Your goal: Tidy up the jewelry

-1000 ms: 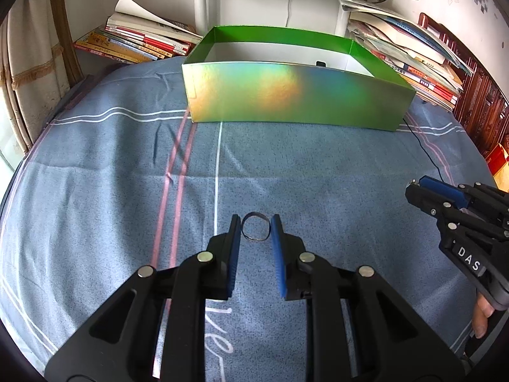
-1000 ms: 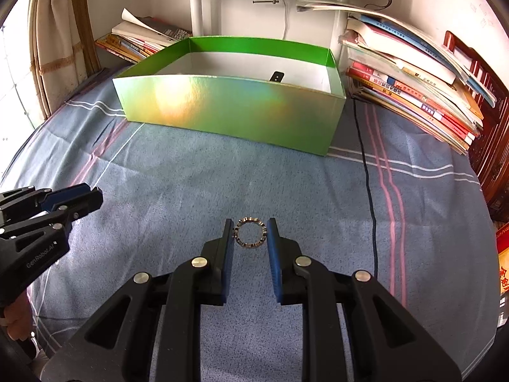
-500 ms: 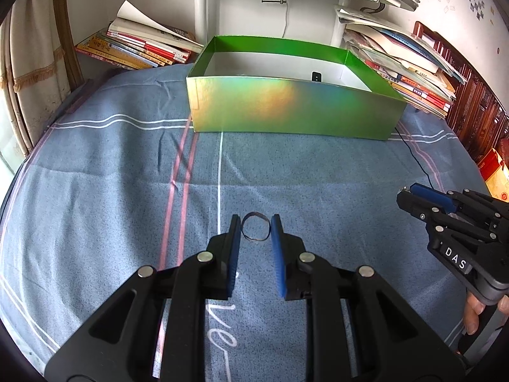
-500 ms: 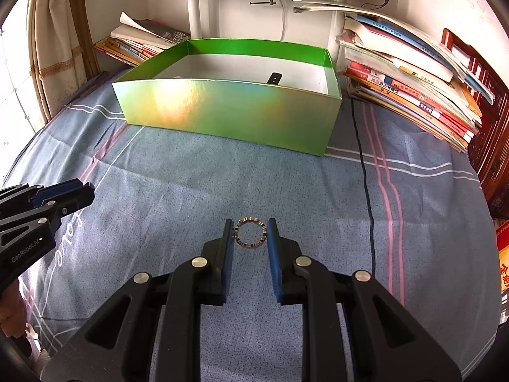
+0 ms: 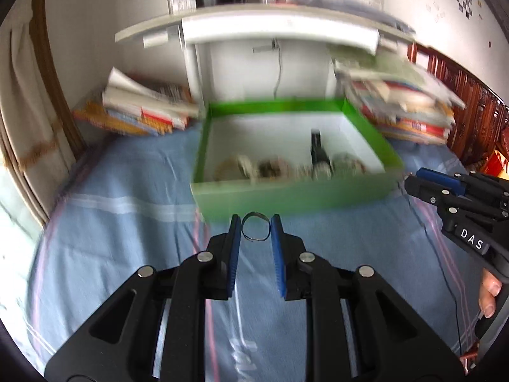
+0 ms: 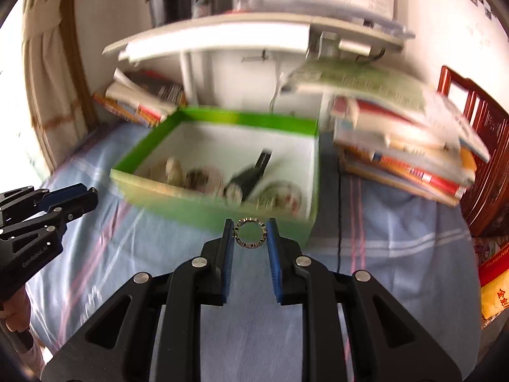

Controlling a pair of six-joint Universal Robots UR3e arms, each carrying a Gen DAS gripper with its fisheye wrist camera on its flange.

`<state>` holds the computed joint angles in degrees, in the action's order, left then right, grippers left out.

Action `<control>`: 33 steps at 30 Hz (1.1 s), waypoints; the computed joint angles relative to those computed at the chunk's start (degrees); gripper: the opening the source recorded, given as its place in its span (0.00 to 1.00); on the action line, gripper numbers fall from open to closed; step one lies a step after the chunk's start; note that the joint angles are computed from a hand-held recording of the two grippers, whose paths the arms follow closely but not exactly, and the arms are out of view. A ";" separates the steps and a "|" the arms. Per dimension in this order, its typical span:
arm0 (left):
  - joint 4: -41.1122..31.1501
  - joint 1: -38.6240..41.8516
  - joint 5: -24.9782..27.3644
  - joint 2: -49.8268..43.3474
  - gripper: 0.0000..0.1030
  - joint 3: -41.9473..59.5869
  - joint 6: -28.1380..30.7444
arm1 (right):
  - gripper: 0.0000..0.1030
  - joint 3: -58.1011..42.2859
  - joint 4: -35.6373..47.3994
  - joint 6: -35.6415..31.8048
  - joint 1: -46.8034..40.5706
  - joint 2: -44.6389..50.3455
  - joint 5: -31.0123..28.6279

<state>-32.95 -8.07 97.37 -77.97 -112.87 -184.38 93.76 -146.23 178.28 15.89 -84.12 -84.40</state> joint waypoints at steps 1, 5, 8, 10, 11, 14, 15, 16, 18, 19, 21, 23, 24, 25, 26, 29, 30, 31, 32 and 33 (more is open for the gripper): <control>-0.31 0.87 -0.72 -1.85 0.19 3.38 0.88 | 0.20 -3.81 -0.43 1.01 -0.37 2.67 0.33; -2.59 2.91 -2.48 -12.73 0.19 17.46 2.56 | 0.20 -16.15 1.59 4.77 0.08 13.13 -0.63; -3.36 2.44 -0.63 -22.13 0.19 25.55 1.72 | 0.20 -22.47 4.67 5.95 0.86 20.16 -1.98; -3.01 2.36 -0.47 -26.00 0.19 27.83 1.76 | 0.20 -24.53 4.03 6.09 1.90 23.89 -4.07; -2.72 2.34 -0.53 -27.66 0.19 28.70 1.64 | 0.20 -25.15 4.10 5.52 2.14 25.30 -4.25; -1.31 2.74 -2.05 -29.64 0.19 28.51 1.24 | 0.27 -23.31 0.47 5.38 2.70 26.38 -6.14; -0.31 2.72 -2.12 -29.80 0.21 27.94 1.17 | 0.36 -22.11 -0.22 5.47 2.41 25.76 -5.63; 0.50 2.68 -1.98 -29.66 0.28 27.23 1.30 | 0.43 -20.90 -1.47 5.96 2.41 25.18 -5.49; 1.33 2.31 -0.98 -29.56 0.43 26.80 1.47 | 0.49 -18.19 -2.29 6.67 1.62 22.61 -3.93; 2.37 2.00 -0.33 -28.86 0.46 25.74 1.56 | 0.54 -16.93 -2.94 6.67 1.53 21.44 -3.89; 3.19 1.49 0.27 -27.03 0.49 23.84 1.73 | 0.59 -12.27 -5.55 6.26 1.32 17.68 -4.05; 4.14 1.40 0.00 -24.28 0.56 20.95 1.74 | 0.66 -9.22 -5.36 6.75 1.61 13.97 -4.57; 5.02 1.16 -0.07 -22.40 0.60 18.80 1.68 | 0.73 -6.77 -6.64 6.61 1.62 11.86 -4.38; 5.99 0.72 0.14 -20.37 0.62 16.49 1.73 | 0.80 -3.67 -8.49 6.60 1.73 9.27 -4.25; 6.97 0.21 0.47 -18.46 0.64 14.39 1.76 | 0.83 -1.46 -9.77 6.74 2.04 7.32 -4.54; 10.64 -1.67 1.91 -13.19 0.74 8.39 1.46 | 0.94 4.57 -14.10 6.76 4.07 2.10 -8.05; 12.52 -2.32 2.36 -11.63 0.77 6.38 1.35 | 0.97 6.11 -16.28 6.55 5.50 1.13 -10.61; 14.60 -3.21 3.33 -10.40 0.81 4.68 1.33 | 0.97 6.57 -17.47 6.22 6.29 0.75 -12.00; 16.66 -4.04 4.68 -9.75 0.82 3.41 1.27 | 0.97 7.32 -18.96 6.10 7.37 0.41 -14.00; 19.39 -5.21 6.76 -9.46 0.85 2.14 0.88 | 0.97 7.66 -20.31 6.40 8.87 0.59 -16.67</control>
<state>-13.56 -13.28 104.13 -87.43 -110.73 -183.50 101.41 -166.53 184.68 24.75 -83.54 -101.07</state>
